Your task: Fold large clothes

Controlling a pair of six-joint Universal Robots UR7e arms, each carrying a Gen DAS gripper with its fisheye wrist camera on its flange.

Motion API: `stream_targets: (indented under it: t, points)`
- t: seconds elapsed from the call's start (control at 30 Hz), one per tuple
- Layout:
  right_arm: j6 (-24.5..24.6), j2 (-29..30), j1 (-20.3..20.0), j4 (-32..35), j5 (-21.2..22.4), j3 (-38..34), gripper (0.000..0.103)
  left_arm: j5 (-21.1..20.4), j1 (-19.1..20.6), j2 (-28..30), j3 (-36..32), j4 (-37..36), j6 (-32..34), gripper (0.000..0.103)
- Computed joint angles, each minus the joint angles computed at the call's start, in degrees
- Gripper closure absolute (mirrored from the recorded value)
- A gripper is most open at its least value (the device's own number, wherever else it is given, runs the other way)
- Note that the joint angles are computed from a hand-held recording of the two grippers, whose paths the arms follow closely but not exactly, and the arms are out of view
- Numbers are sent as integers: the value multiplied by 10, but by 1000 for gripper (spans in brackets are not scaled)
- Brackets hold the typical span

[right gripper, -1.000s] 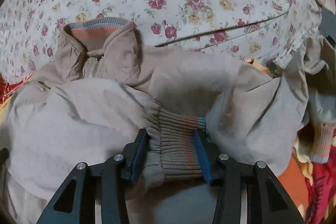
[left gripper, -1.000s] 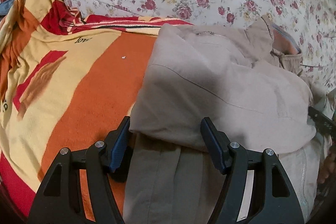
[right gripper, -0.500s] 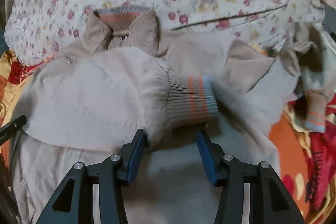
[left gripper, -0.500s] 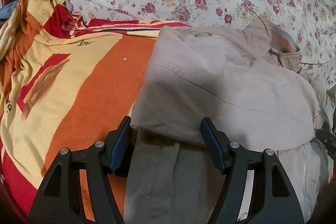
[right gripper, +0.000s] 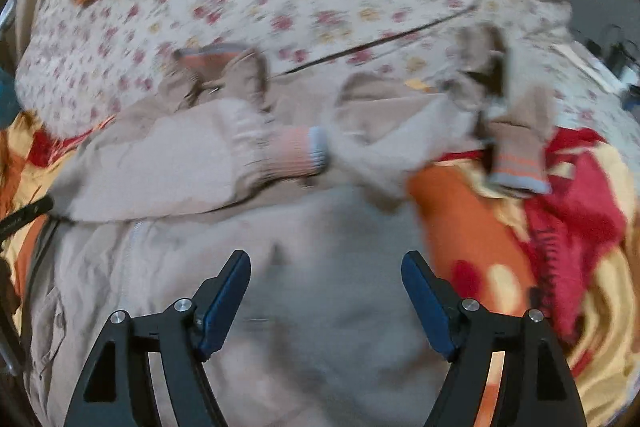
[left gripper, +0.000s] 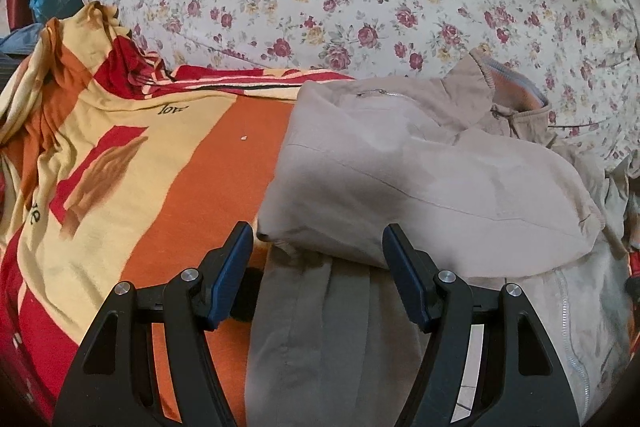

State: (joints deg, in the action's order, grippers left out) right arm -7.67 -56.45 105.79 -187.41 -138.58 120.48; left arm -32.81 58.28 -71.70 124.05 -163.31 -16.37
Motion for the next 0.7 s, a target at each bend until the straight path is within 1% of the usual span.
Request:
stream_targets:
  t: [0.07, 0.17, 0.3, 0.37, 0.43, 0.57, 0.63, 0.7]
  points:
    - [-5, -10, -2, -26, -16, 5, 27, -2, 3, 0, -2, 5, -5, 36]
    - [-18, -17, -9, -68, -54, 2, 27, -4, 6, 3, -5, 13, -12, 36]
    - [-29, -26, -24, -98, -75, -19, 27, -2, 7, 8, -7, 16, -12, 36]
    - [-35, -31, -31, -109, -73, -29, 27, -1, 7, 8, -7, 17, -12, 36]
    - [-27, -39, -42, -100, -72, -44, 25, -2, 8, 8, -8, 19, -14, 36]
    - [16, -53, -64, -74, -62, -62, 25, -6, 11, 9, -11, 25, -18, 36]
    - [40, -56, -76, -47, -46, -72, 25, -5, 12, 12, -12, 26, -18, 36]
    - [51, -50, -82, -45, -30, -80, 25, -3, 13, 16, -14, 28, -18, 35]
